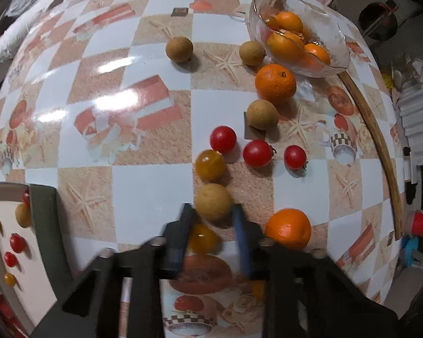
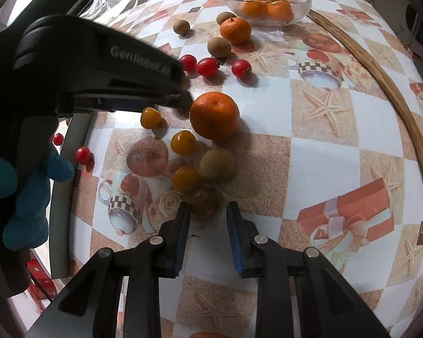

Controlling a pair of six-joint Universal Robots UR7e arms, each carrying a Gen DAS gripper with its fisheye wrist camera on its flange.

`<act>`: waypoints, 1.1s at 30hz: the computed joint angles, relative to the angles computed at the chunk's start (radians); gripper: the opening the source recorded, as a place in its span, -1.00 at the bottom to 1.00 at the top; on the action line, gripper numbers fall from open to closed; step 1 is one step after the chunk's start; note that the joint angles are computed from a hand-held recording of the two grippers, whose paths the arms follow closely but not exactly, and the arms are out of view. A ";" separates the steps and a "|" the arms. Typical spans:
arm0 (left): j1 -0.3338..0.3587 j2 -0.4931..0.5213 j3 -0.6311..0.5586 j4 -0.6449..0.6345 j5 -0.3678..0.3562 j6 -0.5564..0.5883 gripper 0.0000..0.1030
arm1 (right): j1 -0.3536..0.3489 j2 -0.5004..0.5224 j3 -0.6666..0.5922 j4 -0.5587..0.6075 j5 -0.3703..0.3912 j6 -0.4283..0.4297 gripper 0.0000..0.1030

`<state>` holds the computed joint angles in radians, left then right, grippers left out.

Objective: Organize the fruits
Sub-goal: 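Grasp a brown kiwi with the left tool while the right tool grasps another kiwi, then carry both kiwis over the white tray and open both tools to drop them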

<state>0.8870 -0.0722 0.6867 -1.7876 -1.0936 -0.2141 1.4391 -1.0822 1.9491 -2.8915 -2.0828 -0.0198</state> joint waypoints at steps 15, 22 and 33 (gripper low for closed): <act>0.004 -0.180 0.293 -0.230 -0.039 0.094 -0.47 | -0.023 -0.081 0.049 0.013 0.051 0.016 -0.47; 0.007 -0.261 0.398 -0.275 -0.037 0.122 -0.47 | -0.005 -0.089 0.049 0.030 0.035 0.028 -0.47; 0.017 -0.332 0.488 -0.300 -0.031 0.109 -0.47 | 0.009 0.001 -0.022 0.061 -0.025 0.010 -0.44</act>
<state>0.9042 -0.4044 1.1744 -2.0872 -1.1242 -0.1047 1.4479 -1.0812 1.9271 -2.8302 -2.1075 -0.0098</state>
